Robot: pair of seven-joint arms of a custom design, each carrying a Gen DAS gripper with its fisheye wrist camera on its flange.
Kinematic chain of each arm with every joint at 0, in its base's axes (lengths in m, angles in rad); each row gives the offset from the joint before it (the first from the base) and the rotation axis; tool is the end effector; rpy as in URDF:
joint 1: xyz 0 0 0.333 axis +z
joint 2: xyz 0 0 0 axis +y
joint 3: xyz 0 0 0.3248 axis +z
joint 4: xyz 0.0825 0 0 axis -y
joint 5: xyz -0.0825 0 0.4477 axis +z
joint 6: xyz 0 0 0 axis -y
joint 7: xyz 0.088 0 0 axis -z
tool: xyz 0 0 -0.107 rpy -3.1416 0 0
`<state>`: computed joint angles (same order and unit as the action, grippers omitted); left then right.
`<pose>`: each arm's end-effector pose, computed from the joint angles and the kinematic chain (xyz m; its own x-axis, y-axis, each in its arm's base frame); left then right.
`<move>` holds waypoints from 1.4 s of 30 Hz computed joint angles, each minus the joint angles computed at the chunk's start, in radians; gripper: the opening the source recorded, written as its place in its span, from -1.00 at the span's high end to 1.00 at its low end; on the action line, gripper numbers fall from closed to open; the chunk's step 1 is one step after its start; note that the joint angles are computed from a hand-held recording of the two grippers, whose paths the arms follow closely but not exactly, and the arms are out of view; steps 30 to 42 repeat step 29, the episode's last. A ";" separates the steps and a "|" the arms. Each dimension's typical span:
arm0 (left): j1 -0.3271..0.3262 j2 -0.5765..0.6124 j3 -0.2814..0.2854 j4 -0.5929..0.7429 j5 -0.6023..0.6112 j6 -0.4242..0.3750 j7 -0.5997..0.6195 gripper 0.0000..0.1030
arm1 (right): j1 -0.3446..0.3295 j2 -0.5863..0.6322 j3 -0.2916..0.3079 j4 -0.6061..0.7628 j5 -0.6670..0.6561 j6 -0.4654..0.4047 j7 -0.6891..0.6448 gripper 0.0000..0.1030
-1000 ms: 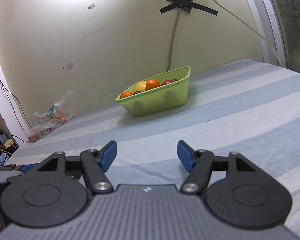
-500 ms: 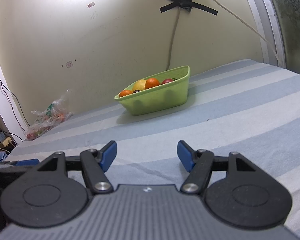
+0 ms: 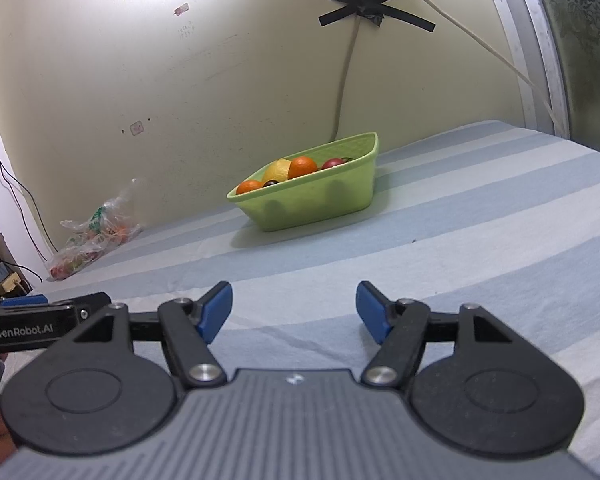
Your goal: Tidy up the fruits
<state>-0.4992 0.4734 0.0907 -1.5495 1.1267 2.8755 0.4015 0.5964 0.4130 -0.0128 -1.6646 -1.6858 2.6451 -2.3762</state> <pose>0.6943 -0.3692 0.4289 -0.1819 -0.9760 -0.1196 -0.4877 0.1951 -0.8509 0.6148 0.4387 0.3834 -0.1070 -0.9237 -0.3678 -0.3635 0.3806 -0.8503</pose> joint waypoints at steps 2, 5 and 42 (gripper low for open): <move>0.007 0.002 -0.010 0.001 -0.019 -0.007 0.022 -1.00 | 0.000 0.000 -0.001 -0.001 -0.005 0.001 0.003 -0.41; 0.014 0.004 -0.018 0.000 -0.053 -0.009 0.055 -1.00 | -0.002 0.000 -0.001 -0.001 -0.010 0.004 0.008 -0.41; 0.004 0.028 -0.005 -0.003 -0.258 0.041 0.252 -0.99 | 0.000 0.003 0.000 0.004 0.003 0.002 -0.006 -0.42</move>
